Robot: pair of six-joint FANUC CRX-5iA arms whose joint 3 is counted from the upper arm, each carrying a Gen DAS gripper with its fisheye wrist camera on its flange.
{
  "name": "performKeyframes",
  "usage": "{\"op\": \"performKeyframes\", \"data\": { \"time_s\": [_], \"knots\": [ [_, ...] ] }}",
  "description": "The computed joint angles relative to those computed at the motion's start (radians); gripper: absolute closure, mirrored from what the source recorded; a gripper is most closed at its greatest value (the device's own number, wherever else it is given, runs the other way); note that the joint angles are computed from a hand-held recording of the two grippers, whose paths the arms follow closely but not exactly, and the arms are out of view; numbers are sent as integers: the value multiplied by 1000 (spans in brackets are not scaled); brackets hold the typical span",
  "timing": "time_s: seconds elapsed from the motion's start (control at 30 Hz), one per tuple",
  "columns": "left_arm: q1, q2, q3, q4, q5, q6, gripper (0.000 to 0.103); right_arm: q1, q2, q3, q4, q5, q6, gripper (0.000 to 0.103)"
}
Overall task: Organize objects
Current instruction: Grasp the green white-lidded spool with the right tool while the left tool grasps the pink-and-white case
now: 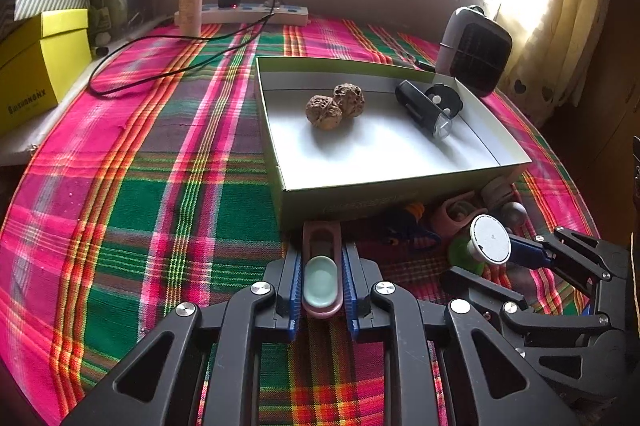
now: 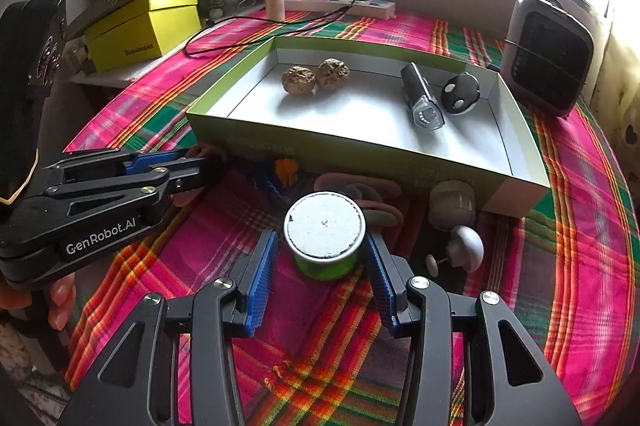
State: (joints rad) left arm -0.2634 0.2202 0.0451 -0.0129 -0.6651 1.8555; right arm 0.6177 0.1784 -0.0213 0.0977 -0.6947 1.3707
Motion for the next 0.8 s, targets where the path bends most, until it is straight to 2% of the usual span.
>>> {"op": "performKeyframes", "data": {
  "time_s": [0.1,0.8],
  "knots": [
    [0,0,0,0,0,0,86,1,-1,-5,16,4,-21,68],
    [-2,-3,-1,-11,-3,9,86,-6,-19,-23,-4,12,-21,68]
  ]
}}
